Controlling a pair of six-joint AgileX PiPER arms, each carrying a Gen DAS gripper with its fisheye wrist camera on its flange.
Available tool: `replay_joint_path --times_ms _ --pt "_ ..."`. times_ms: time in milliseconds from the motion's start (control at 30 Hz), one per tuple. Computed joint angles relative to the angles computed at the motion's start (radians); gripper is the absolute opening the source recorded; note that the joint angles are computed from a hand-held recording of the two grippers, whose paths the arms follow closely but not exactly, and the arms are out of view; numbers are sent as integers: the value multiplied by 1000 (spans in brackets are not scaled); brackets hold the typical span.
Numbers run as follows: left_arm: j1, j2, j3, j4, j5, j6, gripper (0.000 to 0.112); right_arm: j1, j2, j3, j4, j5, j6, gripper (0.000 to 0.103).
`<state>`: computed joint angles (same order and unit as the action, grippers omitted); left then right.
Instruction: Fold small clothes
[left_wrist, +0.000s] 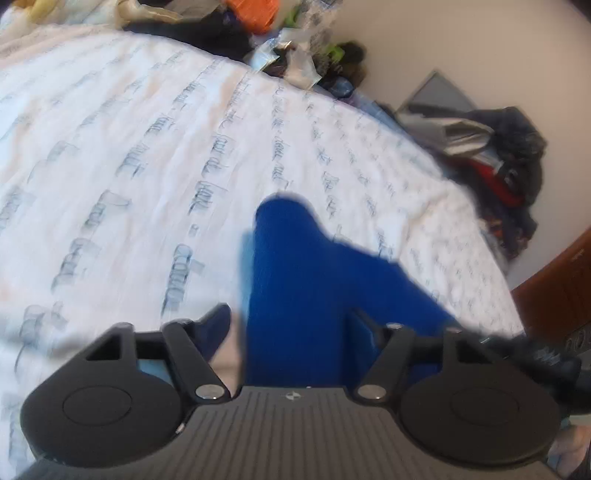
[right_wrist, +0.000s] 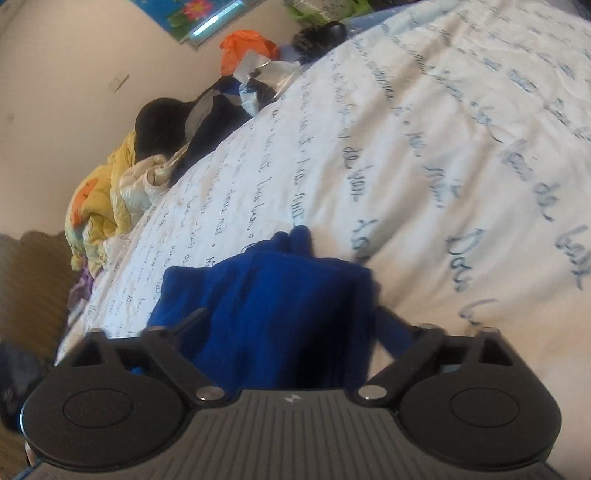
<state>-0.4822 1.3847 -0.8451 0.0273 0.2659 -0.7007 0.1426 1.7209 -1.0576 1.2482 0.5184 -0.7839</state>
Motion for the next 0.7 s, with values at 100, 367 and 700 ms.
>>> replay_joint_path --times_ms 100,367,700 --pt "24 32 -69 -82 66 99 18 90 13 -31 -174 -128 145 23" --pt "18 -257 -48 278 223 -22 17 189 -85 -46 72 -59 12 18" --pt "490 -532 181 -473 426 810 73 271 -66 -50 -182 -35 322 68"
